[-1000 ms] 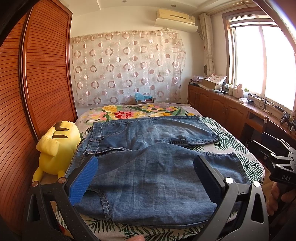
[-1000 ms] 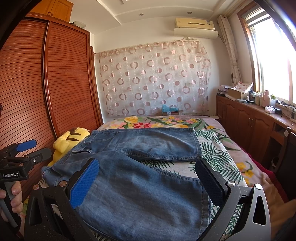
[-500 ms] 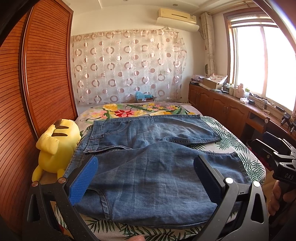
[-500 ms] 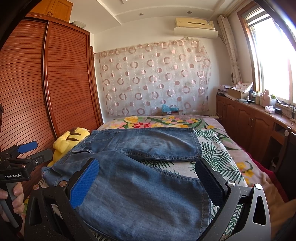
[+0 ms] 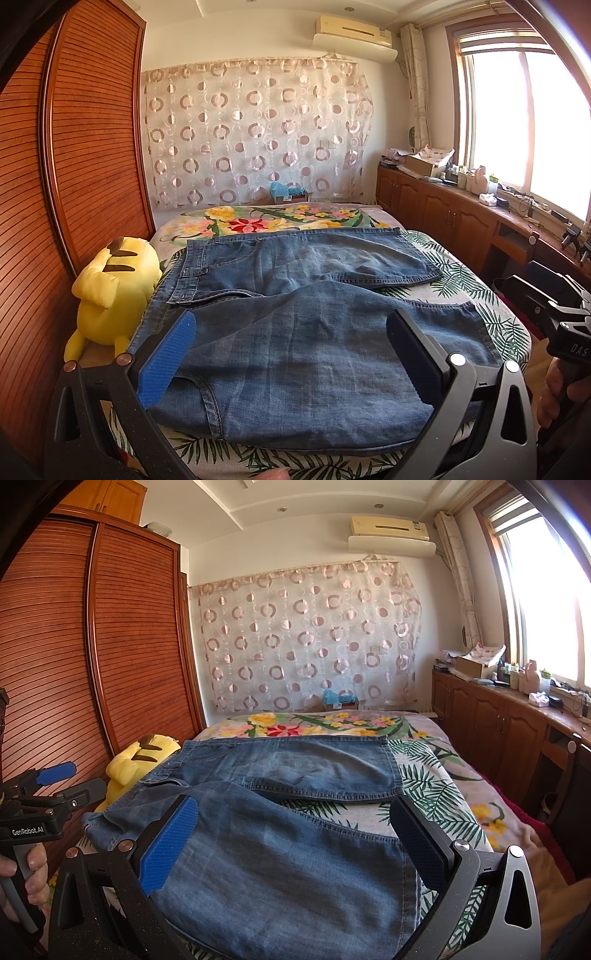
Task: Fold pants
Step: 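Move both tools down toward the leg hems of the jeans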
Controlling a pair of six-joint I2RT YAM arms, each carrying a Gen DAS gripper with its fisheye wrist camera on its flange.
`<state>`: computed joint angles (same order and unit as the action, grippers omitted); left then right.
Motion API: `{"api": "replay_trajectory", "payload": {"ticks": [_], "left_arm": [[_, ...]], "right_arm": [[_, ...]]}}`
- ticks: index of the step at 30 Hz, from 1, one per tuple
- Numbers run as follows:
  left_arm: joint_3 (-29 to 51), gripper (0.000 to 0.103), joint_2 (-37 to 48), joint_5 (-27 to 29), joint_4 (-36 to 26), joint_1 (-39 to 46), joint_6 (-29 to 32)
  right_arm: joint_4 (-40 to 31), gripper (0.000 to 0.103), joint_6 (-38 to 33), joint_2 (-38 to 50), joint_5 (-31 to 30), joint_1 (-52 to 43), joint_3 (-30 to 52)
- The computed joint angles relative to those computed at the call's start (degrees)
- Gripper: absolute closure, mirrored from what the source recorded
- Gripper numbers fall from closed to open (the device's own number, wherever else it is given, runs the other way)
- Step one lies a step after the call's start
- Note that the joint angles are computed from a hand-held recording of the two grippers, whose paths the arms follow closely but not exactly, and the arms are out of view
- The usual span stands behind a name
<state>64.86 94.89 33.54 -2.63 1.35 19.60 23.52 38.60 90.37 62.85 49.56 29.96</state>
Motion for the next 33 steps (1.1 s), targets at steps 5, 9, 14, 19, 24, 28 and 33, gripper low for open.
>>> {"api": "replay_trajectory", "payload": {"ticks": [5, 9, 14, 19, 24, 28, 33], "left_arm": [[0.82, 0.0, 4.46, -0.11, 1.29, 0.78, 1.14], [2.29, 0.0, 6.65, -1.12, 0.65, 1.04, 1.32], [4.36, 0.0, 8.93, -2.45, -0.93, 1.34, 1.54], [6.17, 0.0, 11.32, -3.04, -1.58, 2.19, 1.74], [7.85, 0.0, 13.32, -3.64, -2.31, 3.05, 1.86], [9.4, 0.0, 15.06, -3.8, -2.86, 3.9, 2.0], [12.86, 0.0, 18.52, -4.29, -4.27, 5.48, 2.4]], "right_arm": [[0.17, 0.0, -0.22, -0.1, -2.11, -1.2, -0.36], [1.21, 0.0, -0.74, -0.21, -4.21, -2.61, -1.12], [-0.31, 0.0, -0.29, -0.58, -6.05, -4.23, -1.26], [-1.36, 0.0, 1.28, 0.07, -8.12, -5.51, -0.87], [-3.85, 0.0, 2.91, -0.13, -9.02, -6.01, -0.41], [-6.54, 0.0, 3.29, 0.32, -9.25, -6.18, 1.28], [-9.49, 0.0, 2.73, 2.0, -11.03, -7.0, 3.67]]}}
